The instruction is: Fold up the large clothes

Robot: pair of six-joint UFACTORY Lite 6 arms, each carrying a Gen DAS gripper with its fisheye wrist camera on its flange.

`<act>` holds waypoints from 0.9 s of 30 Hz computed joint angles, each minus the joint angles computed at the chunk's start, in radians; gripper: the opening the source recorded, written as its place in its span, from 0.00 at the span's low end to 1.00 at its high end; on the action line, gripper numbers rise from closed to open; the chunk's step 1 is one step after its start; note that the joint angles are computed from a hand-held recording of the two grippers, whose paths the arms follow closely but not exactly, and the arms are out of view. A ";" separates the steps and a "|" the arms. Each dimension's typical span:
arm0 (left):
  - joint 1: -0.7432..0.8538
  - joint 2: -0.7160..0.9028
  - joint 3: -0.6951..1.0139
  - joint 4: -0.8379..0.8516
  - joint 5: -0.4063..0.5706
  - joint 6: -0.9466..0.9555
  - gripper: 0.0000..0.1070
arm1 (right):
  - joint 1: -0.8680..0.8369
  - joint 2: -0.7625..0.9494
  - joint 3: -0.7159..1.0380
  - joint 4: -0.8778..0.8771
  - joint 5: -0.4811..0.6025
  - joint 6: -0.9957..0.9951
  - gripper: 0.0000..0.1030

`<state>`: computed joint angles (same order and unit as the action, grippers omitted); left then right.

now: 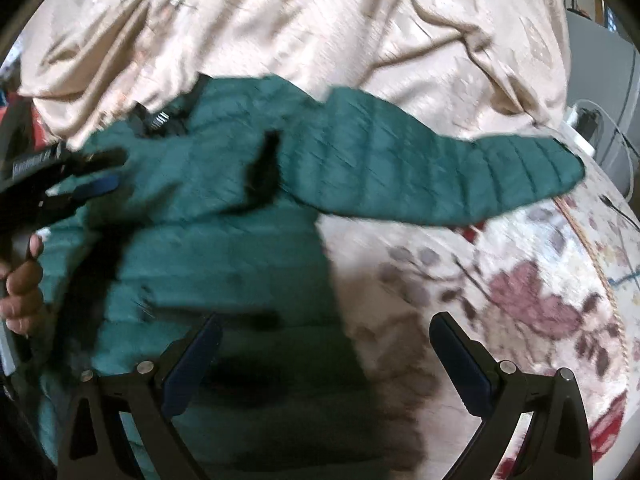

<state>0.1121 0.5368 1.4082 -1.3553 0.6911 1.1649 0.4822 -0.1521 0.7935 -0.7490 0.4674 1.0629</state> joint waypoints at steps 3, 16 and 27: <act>0.110 -0.026 0.000 0.073 -0.165 0.008 0.53 | 0.032 0.127 0.160 -0.054 -0.030 0.062 1.00; 0.273 0.434 0.519 0.539 -0.105 -0.656 0.63 | -0.123 1.151 1.221 0.697 0.111 -0.695 1.00; 0.203 0.326 0.453 0.573 -0.306 -0.632 0.64 | -0.142 1.350 1.620 0.765 0.063 -0.779 1.00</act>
<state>0.3149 0.8624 1.8612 -0.7824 0.3848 0.5332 0.3404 1.1979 2.4134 0.0162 0.5303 0.2839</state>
